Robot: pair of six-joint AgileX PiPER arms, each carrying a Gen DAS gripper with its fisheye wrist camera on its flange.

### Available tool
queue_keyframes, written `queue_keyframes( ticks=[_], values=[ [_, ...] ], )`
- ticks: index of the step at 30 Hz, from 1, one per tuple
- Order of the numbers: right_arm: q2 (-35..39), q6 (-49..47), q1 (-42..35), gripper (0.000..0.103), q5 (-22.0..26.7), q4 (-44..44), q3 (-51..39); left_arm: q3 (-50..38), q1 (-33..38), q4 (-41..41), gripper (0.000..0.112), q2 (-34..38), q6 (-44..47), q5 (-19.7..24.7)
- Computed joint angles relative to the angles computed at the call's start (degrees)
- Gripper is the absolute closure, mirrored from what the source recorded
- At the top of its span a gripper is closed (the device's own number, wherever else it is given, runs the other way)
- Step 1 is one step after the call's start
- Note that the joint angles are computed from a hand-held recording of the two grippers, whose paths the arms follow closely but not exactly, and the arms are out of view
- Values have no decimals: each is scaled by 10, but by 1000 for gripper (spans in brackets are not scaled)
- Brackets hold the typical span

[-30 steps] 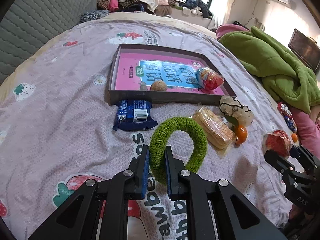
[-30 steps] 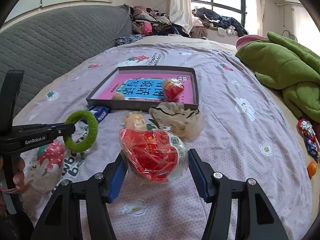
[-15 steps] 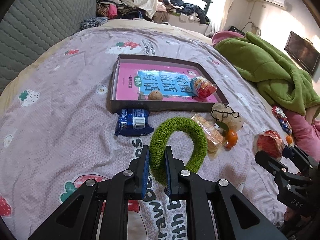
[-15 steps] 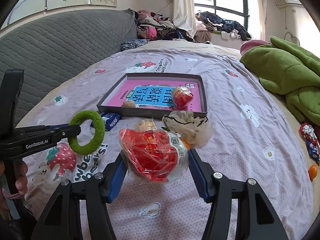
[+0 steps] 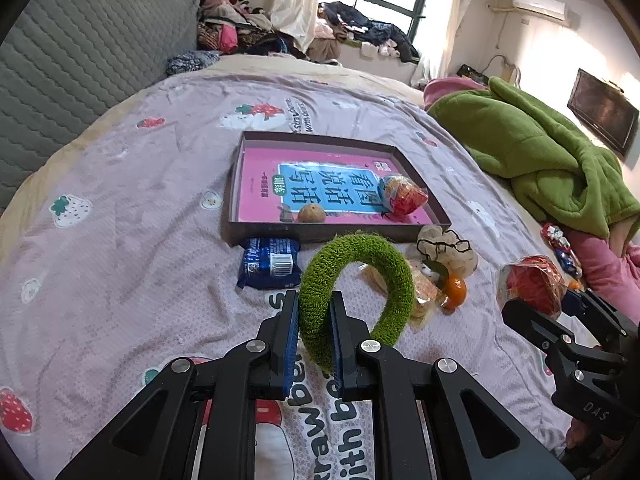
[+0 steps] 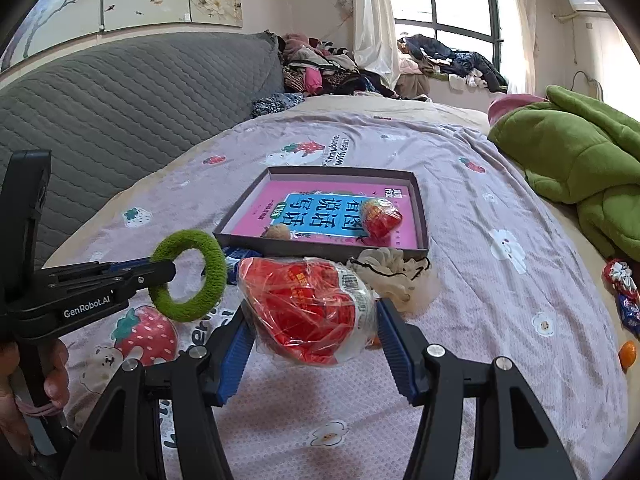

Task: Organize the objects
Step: 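Lift the green ring with left tool while right tool carries red bag toward tray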

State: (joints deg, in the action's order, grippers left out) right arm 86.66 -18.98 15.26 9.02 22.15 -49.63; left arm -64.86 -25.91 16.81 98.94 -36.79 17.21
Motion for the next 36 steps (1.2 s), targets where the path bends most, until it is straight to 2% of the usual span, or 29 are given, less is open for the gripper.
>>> queue_keyframes(
  ticks=[3, 6, 11, 26, 32, 36],
  values=[
    [-1, -14, 4, 43, 3, 15, 0, 5, -1, 7, 98, -5, -6, -4],
    [-2, 32, 11, 43, 5, -30, -5, 3, 2, -24, 98, -9, 24, -5],
    [-4, 31, 14, 43, 13, -29, -20, 5, 2, -23, 98, -18, 23, -8],
    [18, 98, 36, 43, 38, -97, -88, -30, 16, -55, 98, -23, 64, 9],
    [34, 99, 30, 43, 45, -82, -115, -51, 25, -70, 98, -14, 85, 15],
    [46, 120, 30, 43, 52, -103, -133, -62, 26, -68, 98, -7, 86, 20]
  ],
)
